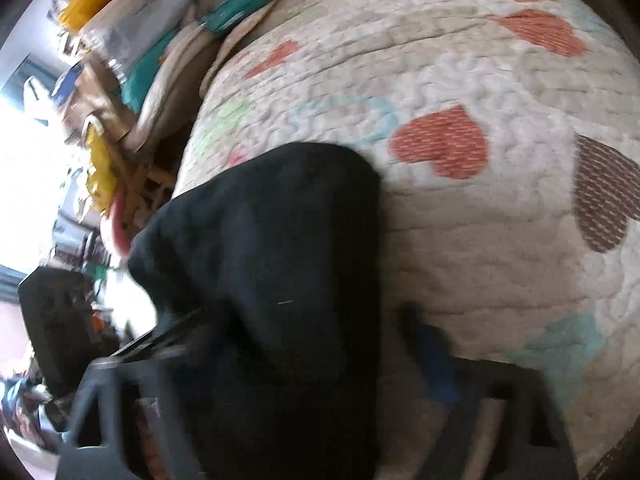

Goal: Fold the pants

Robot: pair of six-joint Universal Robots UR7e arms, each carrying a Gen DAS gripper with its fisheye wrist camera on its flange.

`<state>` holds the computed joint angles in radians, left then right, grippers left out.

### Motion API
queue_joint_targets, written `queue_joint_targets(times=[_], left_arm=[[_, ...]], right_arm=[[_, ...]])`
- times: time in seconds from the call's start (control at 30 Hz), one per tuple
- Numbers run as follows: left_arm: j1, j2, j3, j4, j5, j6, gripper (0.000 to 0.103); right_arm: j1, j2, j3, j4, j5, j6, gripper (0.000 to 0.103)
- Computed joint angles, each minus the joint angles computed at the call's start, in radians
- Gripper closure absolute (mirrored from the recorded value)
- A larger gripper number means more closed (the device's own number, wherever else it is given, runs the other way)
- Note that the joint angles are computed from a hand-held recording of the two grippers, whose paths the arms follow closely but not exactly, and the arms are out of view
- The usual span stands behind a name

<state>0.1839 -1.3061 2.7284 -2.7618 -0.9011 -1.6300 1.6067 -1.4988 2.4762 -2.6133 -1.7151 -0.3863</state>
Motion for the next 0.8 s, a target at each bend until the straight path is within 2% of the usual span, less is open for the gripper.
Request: queue_joint_targets(times=[0.03,0.07,0.13,0.27,0.37,0.57,0.8], left_arm=[[-0.004,-0.013,0.014,-0.017,0.001,-0.019,0.056],[-0.002,-0.03,0.032,-0.052,0.001,-0.029,0.061],[-0.003,-0.056,0.051,-0.082,0.009,-0.045,0.063],[0.023,-0.061,-0.03,0.05,0.04,0.018,0.065],[0.054,-0.051,-0.071,0.074,0.064,0.072,0.066],[0.125,-0.027,-0.096,-0.007,0.083,0.141,0.066],[0.213,0.038,-0.183,-0.019,0.095,0.259,0.066]], right_arm=[[0.02,0.002,0.003,-0.015,-0.023,0.002,0.042],[0.039,0.005,0.006,-0.027,-0.037,-0.006,0.048],[0.068,0.001,0.004,-0.03,-0.05,-0.022,0.054],[0.117,0.015,-0.028,-0.024,-0.07,-0.033,0.063],[0.142,0.037,-0.057,-0.039,-0.088,-0.042,0.064],[0.186,0.073,-0.097,-0.084,-0.124,-0.088,0.065],[0.197,0.12,-0.144,-0.129,-0.154,-0.126,0.065]])
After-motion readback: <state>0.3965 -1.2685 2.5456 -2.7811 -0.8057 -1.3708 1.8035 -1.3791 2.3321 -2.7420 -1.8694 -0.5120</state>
